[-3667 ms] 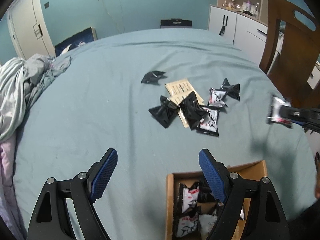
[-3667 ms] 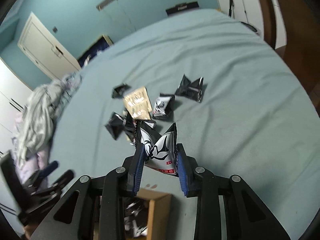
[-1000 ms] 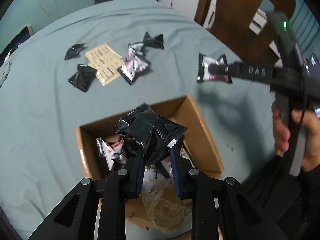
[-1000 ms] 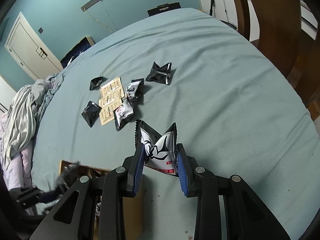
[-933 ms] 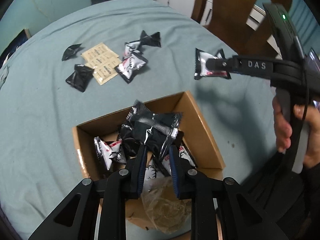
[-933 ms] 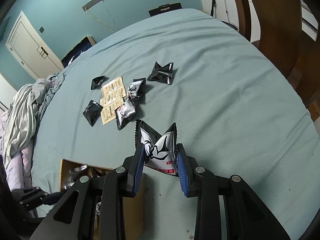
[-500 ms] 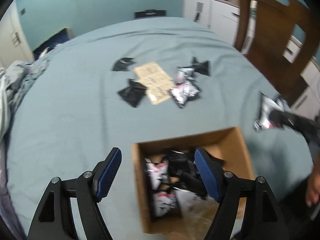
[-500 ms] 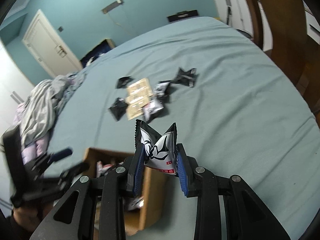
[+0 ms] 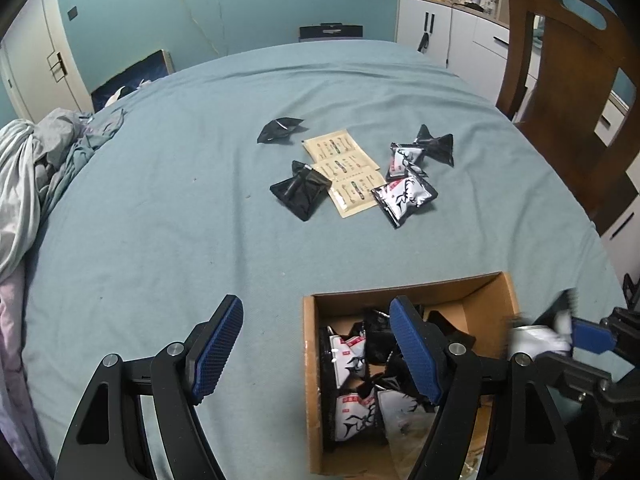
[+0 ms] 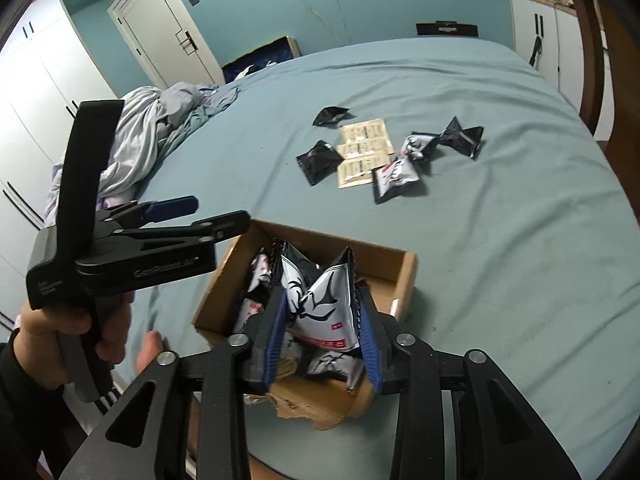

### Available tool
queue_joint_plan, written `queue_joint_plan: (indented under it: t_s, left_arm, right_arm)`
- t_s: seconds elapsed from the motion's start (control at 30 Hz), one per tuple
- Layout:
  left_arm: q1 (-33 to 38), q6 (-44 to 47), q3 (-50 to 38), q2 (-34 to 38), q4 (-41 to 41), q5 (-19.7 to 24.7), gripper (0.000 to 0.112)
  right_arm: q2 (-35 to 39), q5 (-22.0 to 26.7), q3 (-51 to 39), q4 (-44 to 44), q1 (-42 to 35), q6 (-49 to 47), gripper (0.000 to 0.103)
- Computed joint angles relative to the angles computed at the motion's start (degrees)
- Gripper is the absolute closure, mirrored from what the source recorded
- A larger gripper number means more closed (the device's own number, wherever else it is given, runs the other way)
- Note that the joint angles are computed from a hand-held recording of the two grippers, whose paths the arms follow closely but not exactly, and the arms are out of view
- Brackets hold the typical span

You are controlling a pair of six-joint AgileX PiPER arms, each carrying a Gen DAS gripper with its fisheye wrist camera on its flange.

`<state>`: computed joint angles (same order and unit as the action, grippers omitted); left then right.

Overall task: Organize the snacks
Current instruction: 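Lower the white packet into the box and open the right gripper, then move both open grippers back over the snack pile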

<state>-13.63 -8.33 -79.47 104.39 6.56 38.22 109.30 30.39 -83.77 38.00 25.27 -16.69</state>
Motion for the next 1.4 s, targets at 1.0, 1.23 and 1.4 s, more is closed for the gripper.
queue_joint_plan:
  t_s: [1.0,1.23,1.4]
  left_arm:
    - [-0.4,-0.8,0.4,-0.7,0.9,0.6,0.036]
    - [-0.6,-1.1,0.4,-0.7,1.3,0.8,0.036]
    - [-0.5,-1.1,0.3,-0.8,1.2,1.0,0.036]
  right_arm:
    - [-1.2,1.5,-2.4,-46.8,5.9,52.3,0.033]
    - [-1.0,2.9,-2.9,-58.6,7.9,60.8,0.033]
    - [-1.7,2.7,-1.0,-68.3,10.1,67.1,0.033]
